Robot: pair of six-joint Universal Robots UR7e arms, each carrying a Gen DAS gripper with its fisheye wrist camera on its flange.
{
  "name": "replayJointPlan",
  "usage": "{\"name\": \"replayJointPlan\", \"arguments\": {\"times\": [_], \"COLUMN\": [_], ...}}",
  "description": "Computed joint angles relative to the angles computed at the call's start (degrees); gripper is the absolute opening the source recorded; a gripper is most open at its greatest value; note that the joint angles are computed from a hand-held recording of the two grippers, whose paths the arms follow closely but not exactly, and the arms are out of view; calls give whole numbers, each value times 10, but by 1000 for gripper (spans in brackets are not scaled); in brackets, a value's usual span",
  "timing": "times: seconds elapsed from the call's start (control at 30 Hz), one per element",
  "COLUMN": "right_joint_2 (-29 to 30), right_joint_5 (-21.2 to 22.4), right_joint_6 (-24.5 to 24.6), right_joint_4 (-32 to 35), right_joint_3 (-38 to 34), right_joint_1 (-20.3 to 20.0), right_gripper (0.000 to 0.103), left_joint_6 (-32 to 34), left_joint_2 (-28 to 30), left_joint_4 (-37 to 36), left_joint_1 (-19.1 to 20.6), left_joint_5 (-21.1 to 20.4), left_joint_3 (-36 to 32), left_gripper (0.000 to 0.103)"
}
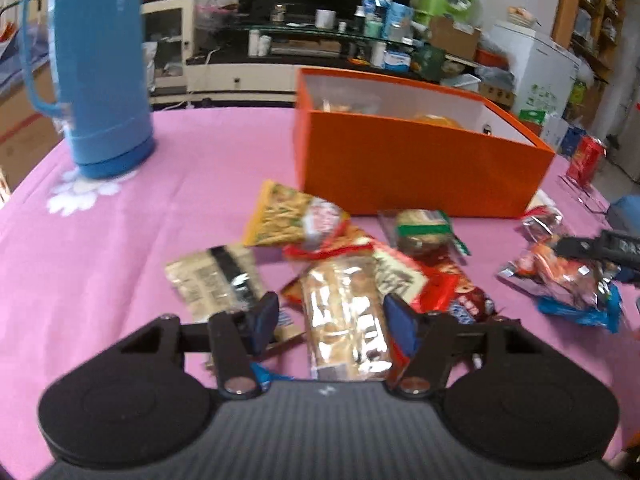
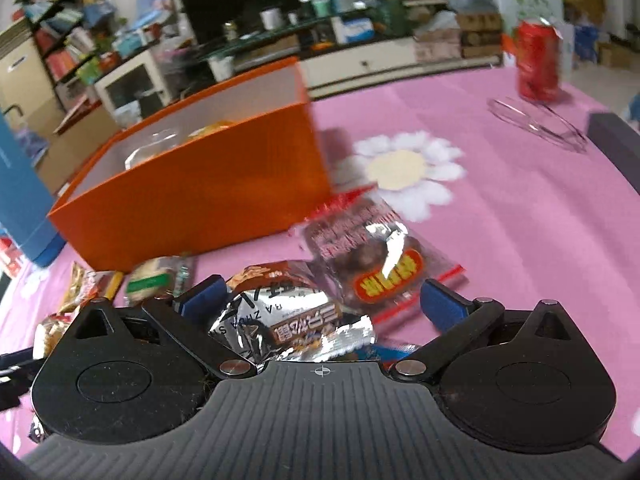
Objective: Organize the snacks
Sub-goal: 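Move the left tool back toward the snack pile, then grasp the blue cookie pack with right tool while left grasps clear pastry bag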
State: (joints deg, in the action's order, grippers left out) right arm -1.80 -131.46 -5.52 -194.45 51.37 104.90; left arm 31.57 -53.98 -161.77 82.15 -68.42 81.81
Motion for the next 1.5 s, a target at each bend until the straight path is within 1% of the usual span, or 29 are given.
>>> {"name": "replayJointPlan", "arguments": {"times": [0.07, 0.13, 0.23, 0.3, 0.33, 0.37, 0.4, 0.47, 0.5, 0.53, 0.6, 0.63, 0.67, 0.7, 0.77, 0.83, 0.9, 0.97, 1.0, 1.07, 1.1, 1.13, 1.23, 1.3, 1.33, 1.37, 1.4, 1.43, 1.5], "right_joint_2": [-29, -52, -75, -91, -96, -101, -106, -119, -125, -133, -156, -162, -165, -166, -165, -167, -173, -174, -170, -153, -145, -139, -123, -130, -131, -127, -122, -117, -106], "right_joint_5": [15, 25, 34, 42, 42, 40, 40, 50, 59, 77, 142, 155, 153, 140, 101, 95, 132, 194, 204, 169, 165, 175, 229, 276, 285, 270, 236, 195, 107], "right_joint_6": [22, 36, 33, 25, 22, 18, 17, 15, 12, 12, 16, 21, 26, 32, 43, 54, 73, 64, 52, 36, 26, 16, -36, -36, -33, -44, -60, -79, -116], "right_joint_4": [1, -3, -6, -2, 1, 5, 15, 45, 44, 34, 12, -15, -40, -67, -119, -153, -173, -183, -173, -141, -122, -110, -83, -7, 15, 28, 31, 29, -5], "right_joint_3": [49, 89, 133, 162, 172, 181, 189, 208, 219, 236, 276, 291, 300, 308, 314, 324, 340, 345, 336, 302, 285, 274, 250, 247, 248, 243, 237, 231, 226], "right_joint_1": [-7, -11, -13, -12, -10, -7, -4, -1, 0, -1, -10, -12, -11, -10, -7, -10, -17, -25, -25, -15, -12, -11, -4, -6, -5, 0, 8, 16, 35], "right_gripper": [93, 93, 93, 93, 93, 93, 93, 93, 93, 93, 93, 93, 93, 93, 93, 92, 90, 90, 90, 90, 89, 89, 90, 89, 89, 89, 89, 89, 89], "left_joint_6": [-12, -8, -10, -8, -8, -10, -11, -1, 9, 19, 22, 13, -7, -26, -60, -73, -71, -66, -65, -64, -64, -64, -58, -43, -36, -30, -27, -25, -27], "left_joint_2": [-3, -5, -12, -13, -16, -19, -22, -29, -31, -33, -39, -41, -42, -42, -42, -42, -42, -40, -39, -39, -39, -38, -35, -33, -34, -35, -36, -36, -34], "left_joint_4": [9, 2, 9, 12, 24, 46, 53, 39, 20, -1, -26, -25, -19, -9, 12, 17, 16, 14, 14, 12, 12, 12, 11, 3, 0, -2, -5, -7, -8], "left_joint_1": [4, 5, 11, 11, 12, 14, 15, 16, 16, 15, 19, 22, 24, 26, 28, 29, 27, 25, 25, 24, 24, 24, 22, 20, 20, 20, 20, 20, 22], "left_joint_5": [8, 36, 53, 86, 94, 97, 101, 109, 115, 124, 121, 114, 108, 103, 87, 74, 76, 79, 79, 77, 74, 72, 74, 83, 84, 83, 82, 82, 88], "left_joint_3": [-7, -11, -18, -21, -23, -27, -27, -20, -14, -9, -3, -5, -8, -13, -24, -27, -25, -23, -23, -21, -21, -22, -21, -18, -16, -14, -12, -12, -16], "left_gripper": [66, 66, 66, 65, 63, 64, 66, 84, 88, 95, 97, 97, 97, 97, 97, 97, 97, 97, 97, 97, 97, 97, 97, 97, 97, 98, 98, 98, 98]}}
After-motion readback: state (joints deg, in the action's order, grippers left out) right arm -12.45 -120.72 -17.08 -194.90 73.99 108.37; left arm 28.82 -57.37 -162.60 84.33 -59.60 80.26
